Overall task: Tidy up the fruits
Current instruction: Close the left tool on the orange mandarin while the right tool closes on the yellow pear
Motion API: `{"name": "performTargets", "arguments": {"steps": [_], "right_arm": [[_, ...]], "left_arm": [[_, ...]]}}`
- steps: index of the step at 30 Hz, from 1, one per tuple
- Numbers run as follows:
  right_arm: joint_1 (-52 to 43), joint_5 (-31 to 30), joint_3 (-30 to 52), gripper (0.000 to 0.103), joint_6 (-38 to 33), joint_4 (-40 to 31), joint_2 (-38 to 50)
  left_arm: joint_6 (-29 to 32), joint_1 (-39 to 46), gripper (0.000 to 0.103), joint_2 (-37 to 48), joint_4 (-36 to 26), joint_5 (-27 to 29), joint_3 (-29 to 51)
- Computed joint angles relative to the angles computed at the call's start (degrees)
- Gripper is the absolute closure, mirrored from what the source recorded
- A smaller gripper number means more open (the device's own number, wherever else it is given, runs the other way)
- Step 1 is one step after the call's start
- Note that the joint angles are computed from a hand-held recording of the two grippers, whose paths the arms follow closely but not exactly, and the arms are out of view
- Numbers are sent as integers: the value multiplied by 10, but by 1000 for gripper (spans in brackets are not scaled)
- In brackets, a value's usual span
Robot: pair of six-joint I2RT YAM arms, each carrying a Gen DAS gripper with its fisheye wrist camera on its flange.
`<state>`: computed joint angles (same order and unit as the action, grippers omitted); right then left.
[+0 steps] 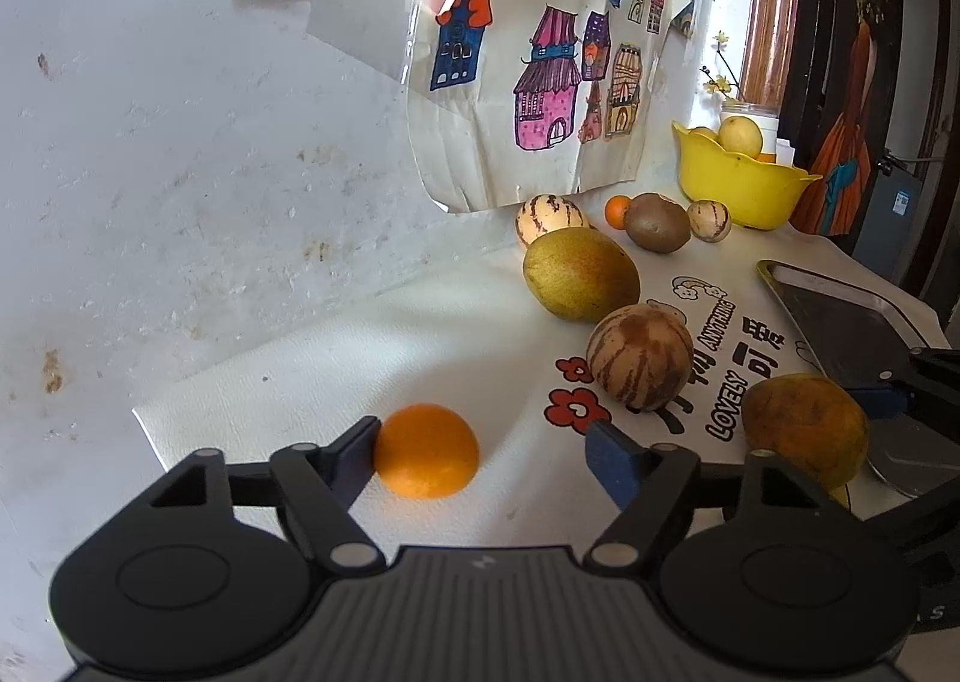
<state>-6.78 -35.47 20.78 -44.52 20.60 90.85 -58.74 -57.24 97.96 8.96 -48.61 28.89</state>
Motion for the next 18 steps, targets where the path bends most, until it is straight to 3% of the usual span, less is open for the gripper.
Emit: {"name": "performTargets", "arguments": {"steps": [9,14,18], "right_arm": [[-3,1,-5,35,5,11,0],[-6,4,-6,45,14,19,1],[-10,2,-3,48,17,20,3]], "left_arm": [[-43,-19,36,20,-34,-29,18],[-79,-28,47,33,-74,-47,37],[-113,-34,57,51,-125,-64,61]]}}
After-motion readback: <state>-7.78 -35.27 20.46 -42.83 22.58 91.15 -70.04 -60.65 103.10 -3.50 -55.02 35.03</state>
